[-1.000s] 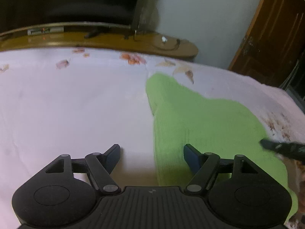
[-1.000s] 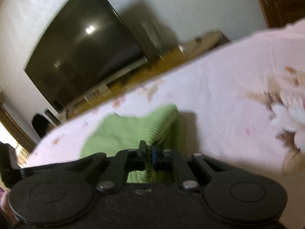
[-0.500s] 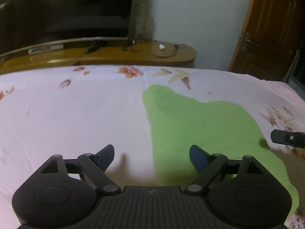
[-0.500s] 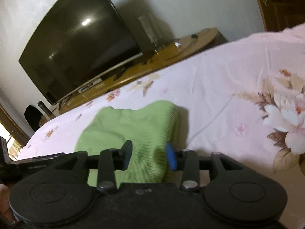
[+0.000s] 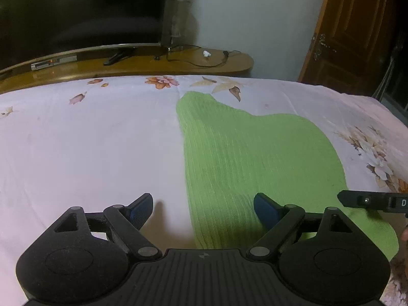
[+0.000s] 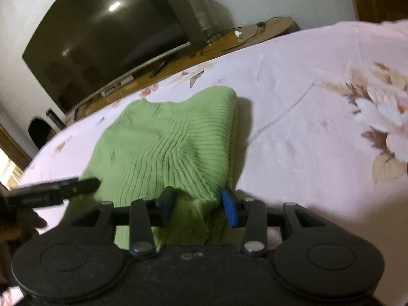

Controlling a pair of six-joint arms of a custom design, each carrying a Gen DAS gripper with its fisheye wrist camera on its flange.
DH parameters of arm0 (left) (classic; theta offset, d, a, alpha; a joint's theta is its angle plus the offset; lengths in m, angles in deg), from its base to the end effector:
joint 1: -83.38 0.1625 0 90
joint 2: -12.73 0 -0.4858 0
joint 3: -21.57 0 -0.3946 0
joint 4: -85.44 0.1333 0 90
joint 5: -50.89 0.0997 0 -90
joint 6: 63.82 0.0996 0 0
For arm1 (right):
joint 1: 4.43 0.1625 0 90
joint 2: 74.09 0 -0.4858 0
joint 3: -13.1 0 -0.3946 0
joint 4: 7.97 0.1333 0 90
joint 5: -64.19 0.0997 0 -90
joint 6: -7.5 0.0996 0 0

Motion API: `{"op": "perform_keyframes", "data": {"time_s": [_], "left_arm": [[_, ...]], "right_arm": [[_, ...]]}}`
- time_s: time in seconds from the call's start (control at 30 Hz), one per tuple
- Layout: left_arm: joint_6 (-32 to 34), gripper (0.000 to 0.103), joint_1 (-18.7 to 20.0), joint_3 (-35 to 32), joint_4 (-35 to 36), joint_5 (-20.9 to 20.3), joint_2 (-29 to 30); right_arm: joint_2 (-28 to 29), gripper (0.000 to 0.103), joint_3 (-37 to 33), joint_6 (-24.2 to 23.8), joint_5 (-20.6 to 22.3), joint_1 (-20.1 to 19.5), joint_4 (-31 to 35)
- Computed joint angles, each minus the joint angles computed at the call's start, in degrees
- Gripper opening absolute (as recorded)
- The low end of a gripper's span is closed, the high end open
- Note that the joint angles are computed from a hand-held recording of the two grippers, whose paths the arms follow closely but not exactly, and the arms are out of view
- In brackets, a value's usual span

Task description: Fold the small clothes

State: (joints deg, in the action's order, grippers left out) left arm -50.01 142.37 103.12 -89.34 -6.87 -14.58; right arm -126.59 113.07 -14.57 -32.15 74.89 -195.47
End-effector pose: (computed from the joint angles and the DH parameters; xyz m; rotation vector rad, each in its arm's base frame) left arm -0.2477 -0.7739 0.0433 0.7873 2.4377 -0.7997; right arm -0.0100 -0.7129 0.2699 0.1893 -2.5688 1.1126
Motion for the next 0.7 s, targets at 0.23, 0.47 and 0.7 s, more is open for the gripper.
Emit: {"op": "perform_keyframes", "data": {"time_s": [0.23, 0.47, 0.7], "left_arm": [[-2.0, 0.086, -0.3, 4.8, -0.9, -4.8, -4.4], [-1.2, 0.086, -0.1, 9.6, 0.0, -1.0, -4.8], [-2.4, 0.086, 0.2, 15.5, -3.0, -6.4, -9.6]], "right_arm": [[-2.7, 0.040, 2.5, -1.5, 4.7, 0.5, -2.4], [-1.8, 0.035, 3.5, -7.7, 0.1, 0.4, -1.1], [-7.0, 0.037, 9.2, -8.5, 5.5, 0.2, -2.4]]}}
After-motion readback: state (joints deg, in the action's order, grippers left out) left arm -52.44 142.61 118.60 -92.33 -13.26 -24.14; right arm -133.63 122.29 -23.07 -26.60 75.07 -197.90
